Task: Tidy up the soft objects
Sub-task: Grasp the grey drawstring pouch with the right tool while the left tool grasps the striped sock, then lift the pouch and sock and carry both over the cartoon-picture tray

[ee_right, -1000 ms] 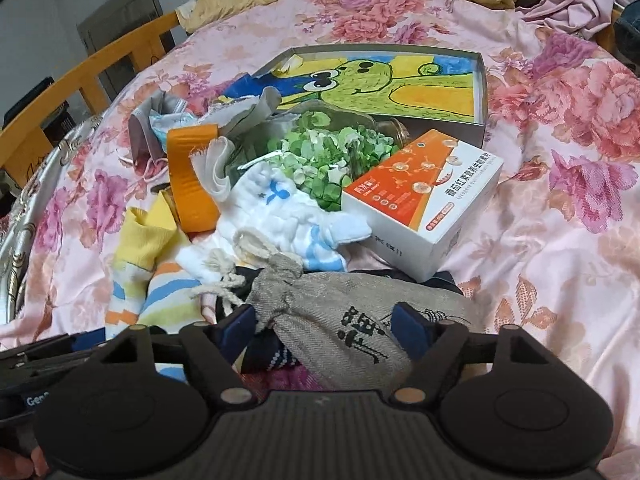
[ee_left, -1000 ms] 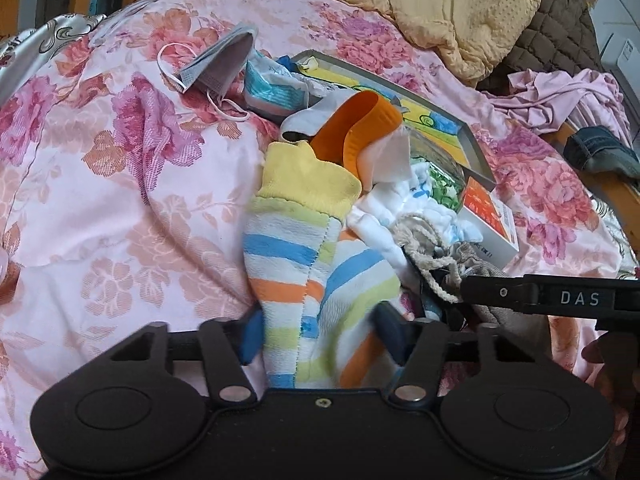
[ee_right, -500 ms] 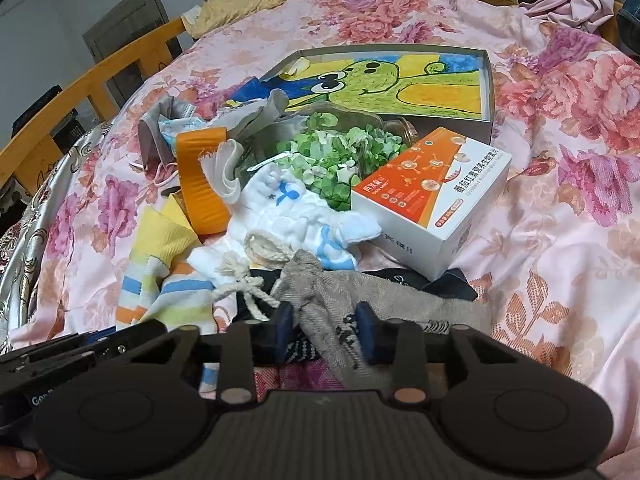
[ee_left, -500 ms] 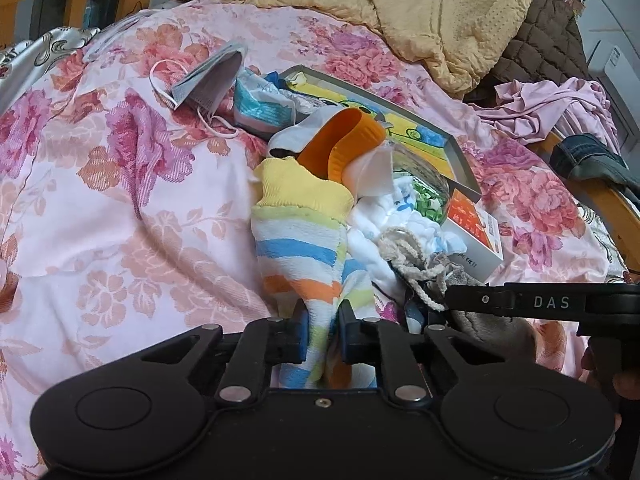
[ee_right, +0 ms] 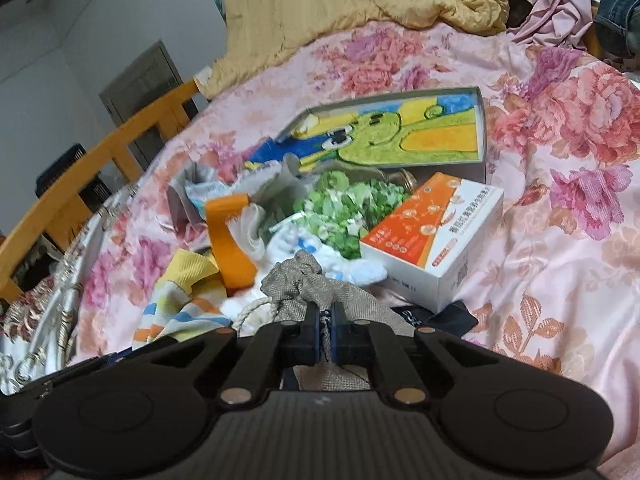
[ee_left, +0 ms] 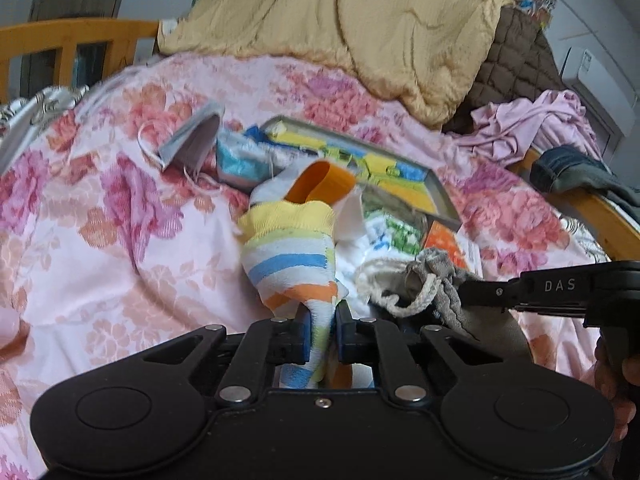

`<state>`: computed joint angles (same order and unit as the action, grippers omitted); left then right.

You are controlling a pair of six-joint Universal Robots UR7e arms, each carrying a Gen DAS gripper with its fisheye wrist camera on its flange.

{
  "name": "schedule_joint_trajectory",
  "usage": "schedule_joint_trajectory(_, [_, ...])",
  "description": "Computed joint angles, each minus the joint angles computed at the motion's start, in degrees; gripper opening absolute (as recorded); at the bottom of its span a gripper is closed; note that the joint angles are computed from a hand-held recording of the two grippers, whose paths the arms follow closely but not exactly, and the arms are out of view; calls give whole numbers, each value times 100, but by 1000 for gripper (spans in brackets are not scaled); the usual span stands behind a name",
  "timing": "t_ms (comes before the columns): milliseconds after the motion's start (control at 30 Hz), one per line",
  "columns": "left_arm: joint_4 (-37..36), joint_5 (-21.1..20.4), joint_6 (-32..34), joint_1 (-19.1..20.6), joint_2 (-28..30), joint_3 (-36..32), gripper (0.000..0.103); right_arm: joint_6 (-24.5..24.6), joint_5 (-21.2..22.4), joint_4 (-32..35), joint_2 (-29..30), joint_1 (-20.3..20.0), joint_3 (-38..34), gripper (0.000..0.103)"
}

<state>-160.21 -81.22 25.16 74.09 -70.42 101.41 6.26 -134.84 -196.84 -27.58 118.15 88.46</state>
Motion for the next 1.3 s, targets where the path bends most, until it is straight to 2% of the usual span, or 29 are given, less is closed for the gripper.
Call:
schedule_joint_trajectory(300, [-613, -530, -16, -37, -216, 204, 11, -466, 507, -1349, -14, -15, 236, 5])
schedule_joint_trajectory(467, [-536, -707, -118, -173, -255, 63, 11, -574, 717, -1972, -66, -88, 296, 5])
schedule_joint_trajectory(567, [-478, -771, -80, -273, -139, -151, 11, -797, 792, -2249, -59, -145, 178, 5])
schedule_joint_trajectory(633, [-466, -826, -27, -343, 26, -368, 11, -1002, 847, -2355, -62, -201, 51, 5])
schedule_joint_trajectory(767, [-403, -845, 11, -470, 468, -897, 12, -1775, 691, -2559, 113, -295, -431, 6])
schedule_joint_trajectory(933, [-319, -767, -158, -570, 1196, -1709, 12, -2364, 775, -2639, 315, -515, -1043, 6])
schedule_joint_trajectory(1100, [-135, -624, -152, -654, 1938, -2569, 12, -2406, 939, -2703, 449, -805, -1551, 6])
schedule_joint_trajectory(1300, [327, -512, -86, -713, 2783, -3549, 12, -1921, 1297, -2472, 465, -1192, -1893, 6])
